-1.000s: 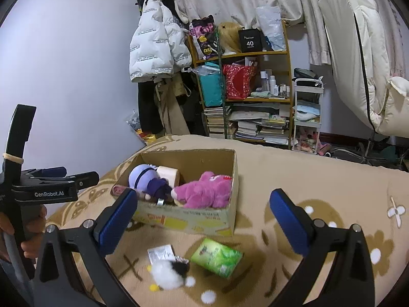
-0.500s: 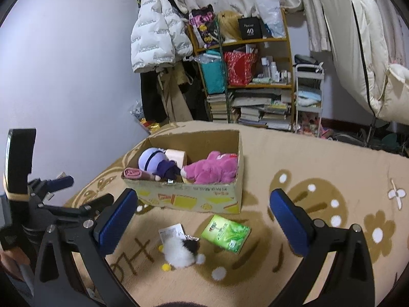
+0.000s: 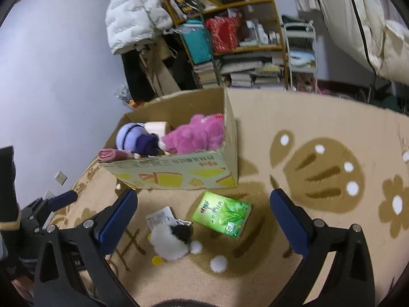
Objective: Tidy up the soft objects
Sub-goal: 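Move both tools back toward the pompom keychain and green tissue pack, then grasp the white pompom keychain with the left tool while the right tool grasps the green tissue pack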
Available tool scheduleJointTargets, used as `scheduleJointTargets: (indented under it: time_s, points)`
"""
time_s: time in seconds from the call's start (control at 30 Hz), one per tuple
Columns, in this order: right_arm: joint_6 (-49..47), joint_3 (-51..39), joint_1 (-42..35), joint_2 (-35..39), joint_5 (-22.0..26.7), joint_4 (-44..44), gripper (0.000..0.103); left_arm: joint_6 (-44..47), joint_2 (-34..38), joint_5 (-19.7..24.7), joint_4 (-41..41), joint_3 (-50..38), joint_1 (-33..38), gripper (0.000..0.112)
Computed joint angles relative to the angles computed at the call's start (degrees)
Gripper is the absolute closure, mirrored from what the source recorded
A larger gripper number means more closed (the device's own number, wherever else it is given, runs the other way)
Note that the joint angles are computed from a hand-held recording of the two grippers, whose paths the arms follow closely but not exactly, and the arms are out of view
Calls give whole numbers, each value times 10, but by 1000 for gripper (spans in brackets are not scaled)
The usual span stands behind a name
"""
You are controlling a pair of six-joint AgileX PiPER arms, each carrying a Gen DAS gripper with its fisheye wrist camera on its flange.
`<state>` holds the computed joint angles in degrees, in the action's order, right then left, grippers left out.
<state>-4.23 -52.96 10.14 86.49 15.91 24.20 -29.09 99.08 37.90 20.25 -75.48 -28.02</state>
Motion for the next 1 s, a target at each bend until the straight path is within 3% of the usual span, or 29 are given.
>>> scheduleJointTargets:
  time_s: [0.37, 0.6, 1.0]
  points:
    - [-47, -36, -17, 84, 13, 60, 0, 64, 52, -43, -73, -6, 2, 10]
    - [-63, -64, -26, 134, 32, 78, 0, 109, 99, -42, -121, -27, 1, 10]
    - [-77, -111, -39, 210, 69, 102, 0, 119, 161, -17, -124, -59, -9, 10]
